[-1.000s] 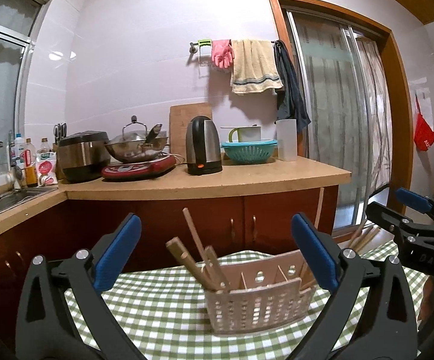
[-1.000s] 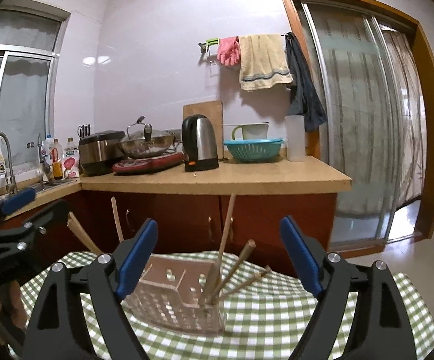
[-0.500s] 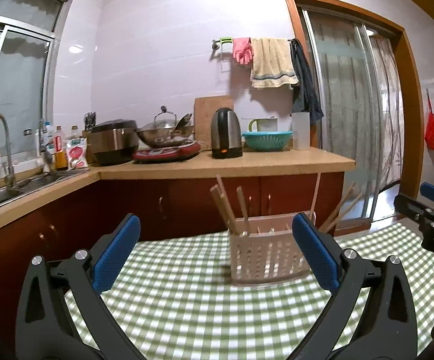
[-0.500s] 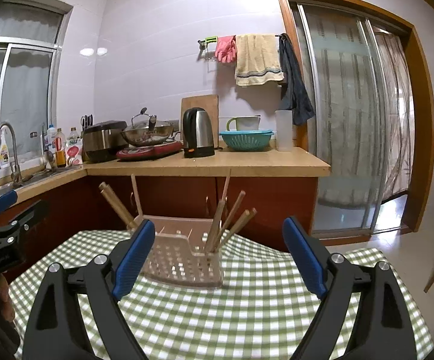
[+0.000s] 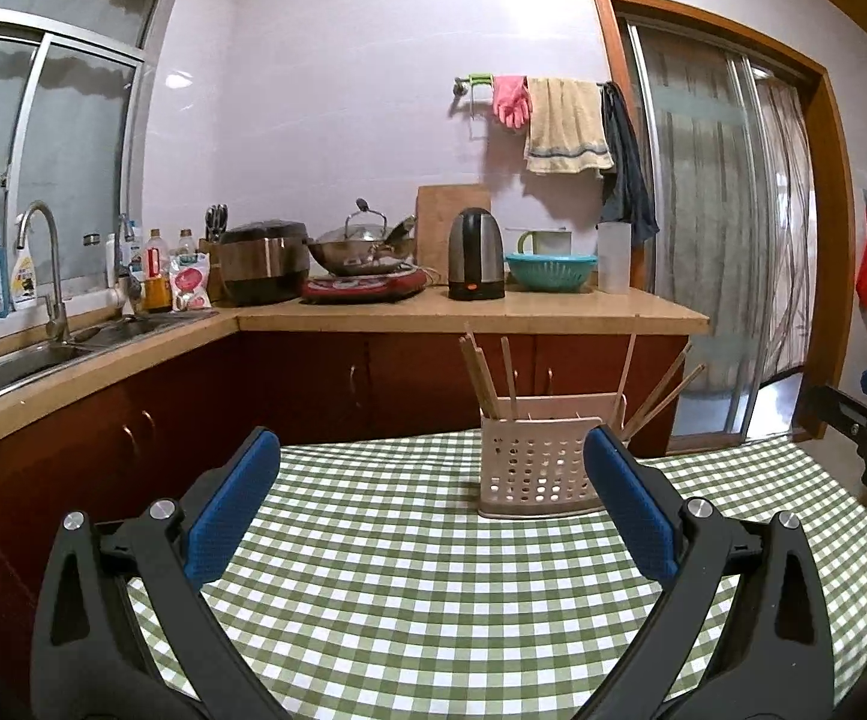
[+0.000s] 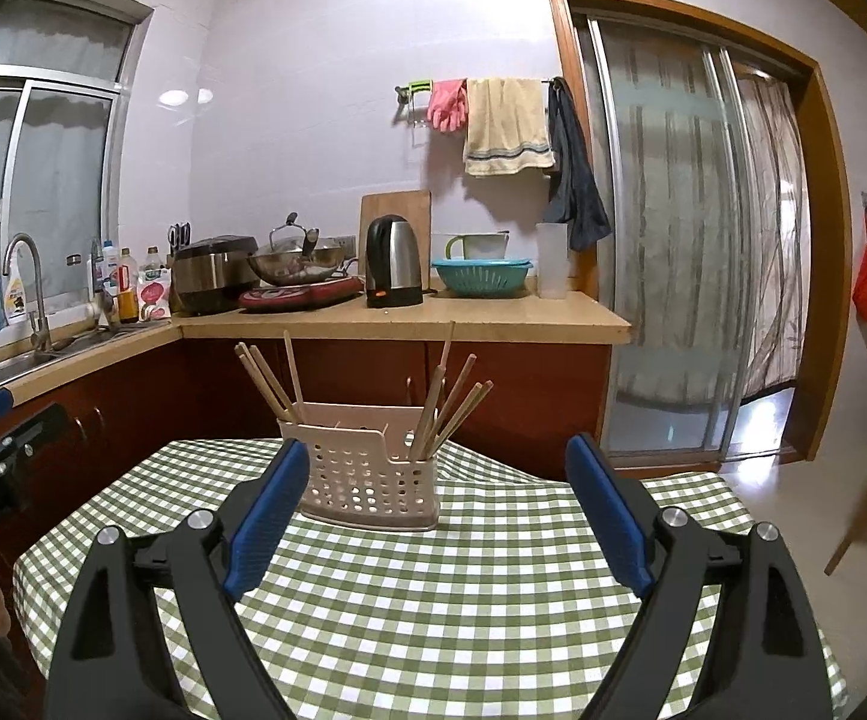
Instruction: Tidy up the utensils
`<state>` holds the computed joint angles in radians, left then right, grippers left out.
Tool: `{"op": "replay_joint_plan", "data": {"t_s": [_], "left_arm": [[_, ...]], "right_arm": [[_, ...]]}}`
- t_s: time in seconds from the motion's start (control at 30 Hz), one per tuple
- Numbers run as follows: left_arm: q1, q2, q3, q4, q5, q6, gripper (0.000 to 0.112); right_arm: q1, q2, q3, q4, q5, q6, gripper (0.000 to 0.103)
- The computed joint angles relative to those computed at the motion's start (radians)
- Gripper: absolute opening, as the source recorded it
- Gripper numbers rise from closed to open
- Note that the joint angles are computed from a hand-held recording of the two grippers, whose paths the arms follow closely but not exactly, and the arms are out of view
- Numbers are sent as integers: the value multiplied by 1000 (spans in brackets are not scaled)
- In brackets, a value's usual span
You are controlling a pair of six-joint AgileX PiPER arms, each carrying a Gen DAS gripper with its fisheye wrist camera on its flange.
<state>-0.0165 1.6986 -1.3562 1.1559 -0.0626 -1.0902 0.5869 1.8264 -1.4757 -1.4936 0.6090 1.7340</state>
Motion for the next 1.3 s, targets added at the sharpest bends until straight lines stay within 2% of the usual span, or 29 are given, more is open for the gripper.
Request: {"op": "replay_joint_plan", "data": {"t_s": [0.1,0.3,0.37,0.47,0.73,1.3], "left_arm": [[3,-25,26,-179,-10,176,99],[3,-55,67,-355,-29,355,99],[3,-57,70,-335,-31,331,99],[1,-67,84,-395,-36,393,99],[-4,-82,104,-452,-39,451,99],[-4,-81,106,-463,-40,462,99]], "right_arm": [[12,-13,16,-16,10,15,85],[29,-24,26,-45,24,36,85],[33,-31,36,-58,28,50,85],[37,-35,43,-69,32,62,85],[36,-37,48,-75,32,69,85],[36,-42,55,-81,33,75,85]]}}
